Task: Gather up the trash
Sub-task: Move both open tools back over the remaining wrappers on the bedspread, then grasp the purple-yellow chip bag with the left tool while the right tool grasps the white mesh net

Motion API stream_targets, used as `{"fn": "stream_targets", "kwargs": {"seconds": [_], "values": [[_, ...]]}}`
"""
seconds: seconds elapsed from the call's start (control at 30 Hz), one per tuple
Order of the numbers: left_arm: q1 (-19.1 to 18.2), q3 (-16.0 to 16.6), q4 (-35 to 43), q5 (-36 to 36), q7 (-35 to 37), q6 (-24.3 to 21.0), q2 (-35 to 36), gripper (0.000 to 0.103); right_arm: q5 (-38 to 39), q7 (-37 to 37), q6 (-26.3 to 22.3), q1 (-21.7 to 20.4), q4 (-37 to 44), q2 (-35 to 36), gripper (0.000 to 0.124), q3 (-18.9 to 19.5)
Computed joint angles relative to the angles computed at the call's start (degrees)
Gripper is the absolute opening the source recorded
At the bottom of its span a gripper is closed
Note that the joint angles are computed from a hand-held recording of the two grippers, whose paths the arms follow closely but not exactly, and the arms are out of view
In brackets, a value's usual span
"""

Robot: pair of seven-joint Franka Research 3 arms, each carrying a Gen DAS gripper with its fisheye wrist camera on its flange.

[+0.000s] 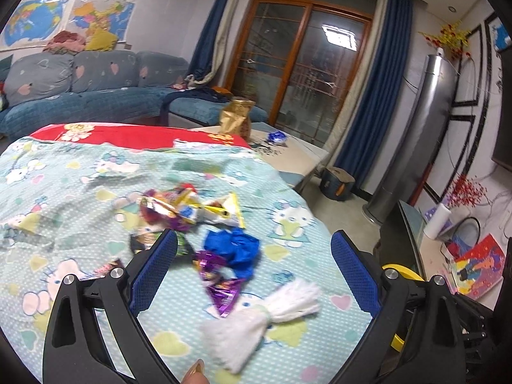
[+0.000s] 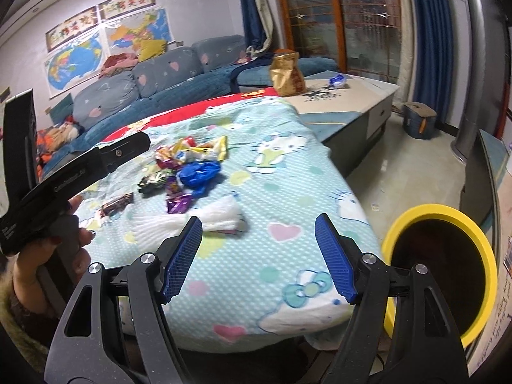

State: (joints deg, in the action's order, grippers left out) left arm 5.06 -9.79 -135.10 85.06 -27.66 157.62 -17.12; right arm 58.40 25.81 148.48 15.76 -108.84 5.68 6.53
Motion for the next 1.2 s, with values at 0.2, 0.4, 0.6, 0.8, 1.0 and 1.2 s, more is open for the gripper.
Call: {"fn": "stream_targets", "kwargs": {"seconds": [0.2,0.4,0.6,0.8,1.0,1.2], "values": [[1.8,1.3,-3.3,-0.9,-1.3,-0.2,-3.1,0.094,-3.5,2.5,0.0,1.5,1.2,1.5,0.065,1.0],[4.2,2.1,-5.8,-2.0,-1.6,0.5,-5.0,0.094,-6.5,6.6,0.2,2.4,3.7,4.3,0.065,1.9],[6.6,3.6,-5.0,-2.1,-1.8,4.3,-2.6,0.09,-9.6,12.1,0.1,2.6,7.6,8.1,0.065,2.6],[8.5,5.3,-1.8,-2.9,-1.8,10.6,2.9,0.066,-13.0,17.3,-0.7,2.4,10.9,11.6,0.065,3.2],[9.9,7.4,2.6,-3.7,-2.9,18.2,9.7,0.05,-13.5,21.6,-6.5,1.0,15.3,15.3,0.055,4.0],[10.5,8.5,4.4,-8.5,-0.7,21.6,13.7,0.05,-13.0,24.7,-11.8,-0.2,18.0,18.0,0.049,4.5]]}}
